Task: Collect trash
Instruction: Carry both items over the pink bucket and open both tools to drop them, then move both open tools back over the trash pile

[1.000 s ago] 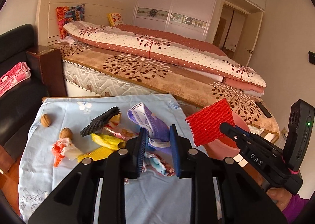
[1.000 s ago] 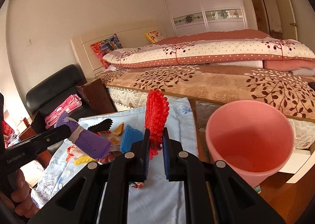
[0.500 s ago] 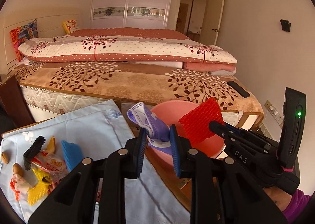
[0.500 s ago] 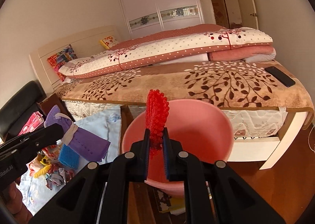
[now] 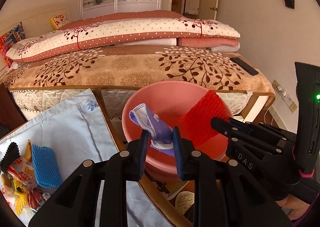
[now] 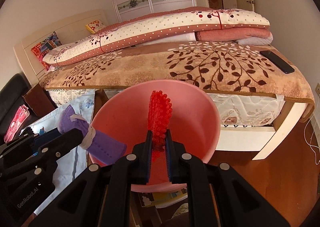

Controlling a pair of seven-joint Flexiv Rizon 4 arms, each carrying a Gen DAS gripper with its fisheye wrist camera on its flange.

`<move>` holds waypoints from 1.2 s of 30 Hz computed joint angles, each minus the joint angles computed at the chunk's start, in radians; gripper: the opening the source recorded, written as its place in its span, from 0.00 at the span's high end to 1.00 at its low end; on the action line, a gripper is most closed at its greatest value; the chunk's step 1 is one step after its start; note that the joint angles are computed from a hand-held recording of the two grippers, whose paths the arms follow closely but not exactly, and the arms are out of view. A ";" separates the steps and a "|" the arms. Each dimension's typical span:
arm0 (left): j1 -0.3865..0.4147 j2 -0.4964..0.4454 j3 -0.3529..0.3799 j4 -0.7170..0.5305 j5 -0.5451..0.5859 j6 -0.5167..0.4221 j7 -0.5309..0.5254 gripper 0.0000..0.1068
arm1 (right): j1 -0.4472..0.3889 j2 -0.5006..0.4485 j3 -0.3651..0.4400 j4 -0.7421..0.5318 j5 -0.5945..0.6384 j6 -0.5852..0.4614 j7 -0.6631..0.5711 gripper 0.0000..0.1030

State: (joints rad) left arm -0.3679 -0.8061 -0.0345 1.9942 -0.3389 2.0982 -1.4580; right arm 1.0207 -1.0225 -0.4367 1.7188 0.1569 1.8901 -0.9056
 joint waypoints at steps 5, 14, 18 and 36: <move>-0.038 -0.015 0.032 -0.026 -0.056 -0.037 0.007 0.76 | -0.042 -0.002 0.039 -0.019 -0.029 -0.019 0.004 0.88; -0.080 -0.011 0.064 -0.025 -0.125 -0.030 -0.016 0.57 | -0.041 -0.002 0.020 -0.012 -0.030 -0.010 0.014 0.61; -0.080 0.003 0.058 -0.014 -0.134 -0.006 -0.024 0.57 | -0.045 0.010 0.026 0.000 -0.023 0.009 0.001 0.59; -0.167 0.107 0.042 0.167 -0.306 0.228 0.028 0.57 | 0.129 0.079 -0.035 0.111 0.189 0.147 -0.162 0.44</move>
State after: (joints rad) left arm -0.5352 -0.6986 0.0073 2.1615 -0.6454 2.3267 -1.4301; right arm 1.1493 -0.9440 -0.4722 1.8299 0.3460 2.0374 -1.0672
